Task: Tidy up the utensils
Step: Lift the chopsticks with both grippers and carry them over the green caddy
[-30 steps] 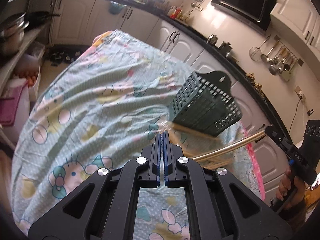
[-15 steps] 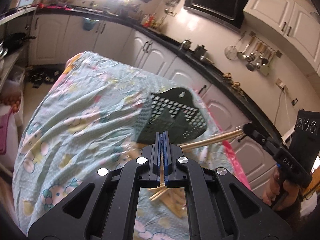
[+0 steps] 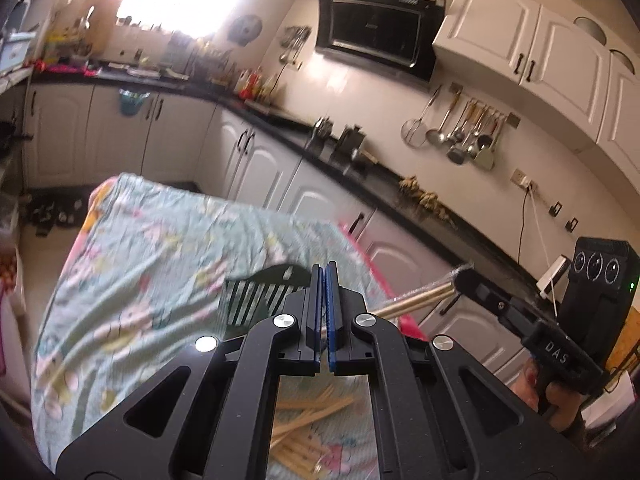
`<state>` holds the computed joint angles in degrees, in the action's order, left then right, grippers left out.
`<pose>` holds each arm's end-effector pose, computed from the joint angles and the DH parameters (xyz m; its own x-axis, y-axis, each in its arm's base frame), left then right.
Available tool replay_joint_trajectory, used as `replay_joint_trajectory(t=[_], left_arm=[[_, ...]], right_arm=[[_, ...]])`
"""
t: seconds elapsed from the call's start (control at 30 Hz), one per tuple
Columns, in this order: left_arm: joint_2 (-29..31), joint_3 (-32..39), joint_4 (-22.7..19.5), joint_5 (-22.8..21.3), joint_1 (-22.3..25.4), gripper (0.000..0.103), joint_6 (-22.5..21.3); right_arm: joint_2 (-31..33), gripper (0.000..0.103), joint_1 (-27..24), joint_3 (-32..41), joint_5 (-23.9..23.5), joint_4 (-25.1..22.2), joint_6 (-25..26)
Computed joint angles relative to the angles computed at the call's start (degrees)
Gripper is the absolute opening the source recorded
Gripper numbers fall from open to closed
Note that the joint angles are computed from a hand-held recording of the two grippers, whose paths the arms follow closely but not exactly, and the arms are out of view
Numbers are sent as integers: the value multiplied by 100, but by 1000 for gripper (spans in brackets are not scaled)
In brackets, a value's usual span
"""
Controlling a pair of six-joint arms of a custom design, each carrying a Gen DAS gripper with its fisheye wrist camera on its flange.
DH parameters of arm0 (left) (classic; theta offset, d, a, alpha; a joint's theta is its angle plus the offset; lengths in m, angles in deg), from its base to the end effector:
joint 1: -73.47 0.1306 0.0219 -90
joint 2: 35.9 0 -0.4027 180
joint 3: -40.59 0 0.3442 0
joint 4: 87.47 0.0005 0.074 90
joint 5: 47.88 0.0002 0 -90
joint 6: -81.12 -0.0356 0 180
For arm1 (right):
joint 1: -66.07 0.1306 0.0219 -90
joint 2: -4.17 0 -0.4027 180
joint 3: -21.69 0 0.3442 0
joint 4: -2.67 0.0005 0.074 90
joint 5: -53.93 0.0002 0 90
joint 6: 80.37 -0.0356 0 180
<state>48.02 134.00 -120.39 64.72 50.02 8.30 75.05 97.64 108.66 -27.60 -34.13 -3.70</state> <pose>0.3767 -0.1788 0.5451 -0.5526 -0.0575 -0.8315 0.5523 0.7218 -0.4170 0.2780 0.1641 0.5677 -0.3855 0.0308 -0.9222 -0.3202 0.9329 0.1650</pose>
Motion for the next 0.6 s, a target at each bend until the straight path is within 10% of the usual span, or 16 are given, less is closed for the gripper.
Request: replay_joint_trajectory(t=[0.6], left_arm=[[959,1674,44,-141,-159,0,257]], right_arm=[[152,1,-847,480,-362,114,120]])
